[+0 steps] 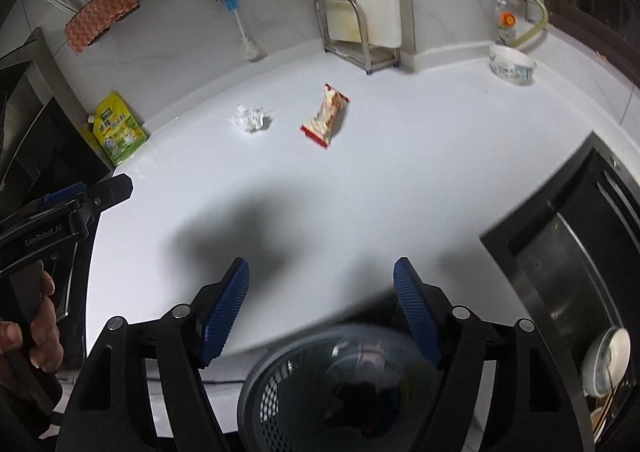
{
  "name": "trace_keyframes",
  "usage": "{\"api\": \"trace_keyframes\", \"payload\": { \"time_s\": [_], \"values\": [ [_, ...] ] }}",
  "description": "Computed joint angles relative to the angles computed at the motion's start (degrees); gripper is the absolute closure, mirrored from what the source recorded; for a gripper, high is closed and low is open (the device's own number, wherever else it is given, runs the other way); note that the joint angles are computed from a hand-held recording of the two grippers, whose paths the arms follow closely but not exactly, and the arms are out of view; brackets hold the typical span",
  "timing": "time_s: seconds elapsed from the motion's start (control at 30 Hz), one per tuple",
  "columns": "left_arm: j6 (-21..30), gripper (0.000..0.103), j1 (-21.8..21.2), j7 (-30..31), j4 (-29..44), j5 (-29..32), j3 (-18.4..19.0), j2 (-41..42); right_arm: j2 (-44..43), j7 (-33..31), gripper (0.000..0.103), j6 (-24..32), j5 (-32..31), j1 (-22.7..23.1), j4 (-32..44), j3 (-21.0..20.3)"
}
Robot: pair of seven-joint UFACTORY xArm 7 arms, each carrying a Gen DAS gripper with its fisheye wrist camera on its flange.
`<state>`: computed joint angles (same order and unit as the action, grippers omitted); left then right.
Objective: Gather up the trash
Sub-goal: 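Move both grippers back to the tissue and snack wrapper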
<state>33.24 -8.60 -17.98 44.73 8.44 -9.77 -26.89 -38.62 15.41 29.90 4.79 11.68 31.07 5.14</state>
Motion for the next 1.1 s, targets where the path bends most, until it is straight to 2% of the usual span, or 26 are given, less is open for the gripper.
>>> {"api": "trace_keyframes", "payload": {
  "time_s": [0.23,0.53,0.77,1.1],
  "values": [
    [-1.91,0.006,0.63,3.92,5.70,-0.51,2.57,8.90,11.50,2.85,0.031,-3.86,-2.12,-1.56,7.41,2.13],
    [-3.00,0.006,0.85,9.74,14.07,-3.46,5.12,20.01,24.80,7.98,0.031,-5.85,-6.95,-3.17,17.32,3.01],
    [-2.90,0.006,0.84,13.69,21.57,-7.20,5.86,28.42,31.63,11.62,0.031,-5.15,-10.03,-3.39,23.36,1.80],
    [-4.52,0.006,0.06,13.34,30.66,-3.69,6.54,38.83,41.68,14.40,0.031,-3.95,-13.59,-3.33,33.75,-0.79]
  ]
}}
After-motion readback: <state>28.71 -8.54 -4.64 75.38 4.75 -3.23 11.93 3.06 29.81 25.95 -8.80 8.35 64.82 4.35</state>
